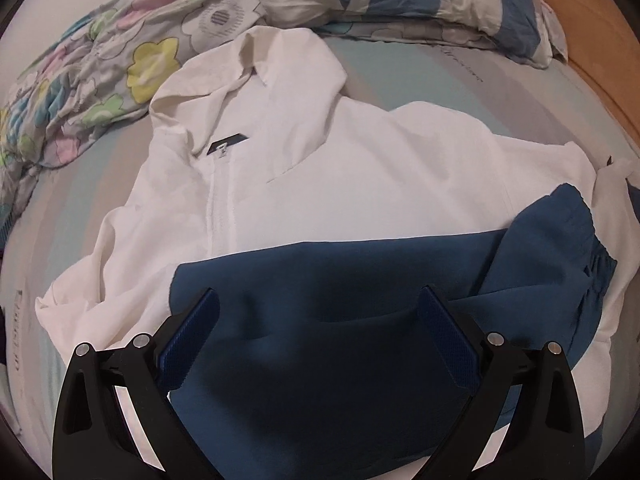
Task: Fold large clothes
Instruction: 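Move the right tool to the other blue sleeve and grasp its cuff, then lift the held cuff with the right tool and carry it over the jacket body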
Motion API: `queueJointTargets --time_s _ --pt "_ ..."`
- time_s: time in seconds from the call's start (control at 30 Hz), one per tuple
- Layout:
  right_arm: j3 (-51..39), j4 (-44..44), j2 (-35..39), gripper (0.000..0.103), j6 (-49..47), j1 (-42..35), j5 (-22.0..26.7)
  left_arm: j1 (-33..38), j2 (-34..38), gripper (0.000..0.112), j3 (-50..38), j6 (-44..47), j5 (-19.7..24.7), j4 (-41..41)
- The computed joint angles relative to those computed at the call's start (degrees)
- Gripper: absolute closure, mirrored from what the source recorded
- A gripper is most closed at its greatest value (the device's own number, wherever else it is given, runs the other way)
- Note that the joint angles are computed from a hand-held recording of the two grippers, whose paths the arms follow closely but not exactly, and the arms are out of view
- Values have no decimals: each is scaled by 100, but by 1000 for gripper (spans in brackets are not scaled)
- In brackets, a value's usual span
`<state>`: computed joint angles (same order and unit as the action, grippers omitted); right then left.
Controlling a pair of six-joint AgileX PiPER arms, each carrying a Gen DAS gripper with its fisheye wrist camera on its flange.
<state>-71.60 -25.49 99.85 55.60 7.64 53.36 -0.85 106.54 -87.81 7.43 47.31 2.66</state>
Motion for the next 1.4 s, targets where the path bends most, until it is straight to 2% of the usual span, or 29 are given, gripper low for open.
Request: queueJointTargets --time_s 0.17,0.4,0.57,0.67,0.73,0.77,0.83,0.93,1.17,1.4 --pt "-277 -33 307 7 -83 -58 -111 -136 -111 15 242 96 -258 87" --pt "-547 270 636 8 -265 -214 -234 -112 -86 15 315 206 -384 -76" --pt "-617 271 695 35 -304 -173 -222 21 -107 15 391 377 -557 -366" --pt "-677 217 701 52 -322 -133 -168 -36 -53 16 347 348 -470 -198" --pt "-678 232 686 71 -310 -149 -162 -75 -49 16 389 294 -469 -66" --pt "-635 307 634 75 -323 -189 -221 -92 -41 16 385 260 -442 -14" --pt "-655 443 602 91 -356 -249 -274 -115 -55 16 415 144 -455 123" --pt "-619 519 416 99 -344 -240 -328 -140 -63 16 487 63 -517 257" --pt "-829 323 -25 102 -150 91 -235 -123 -204 16 530 -47 -654 412" --pt "-1765 -161 42 103 -177 856 326 254 -187 16 284 278 -463 126"
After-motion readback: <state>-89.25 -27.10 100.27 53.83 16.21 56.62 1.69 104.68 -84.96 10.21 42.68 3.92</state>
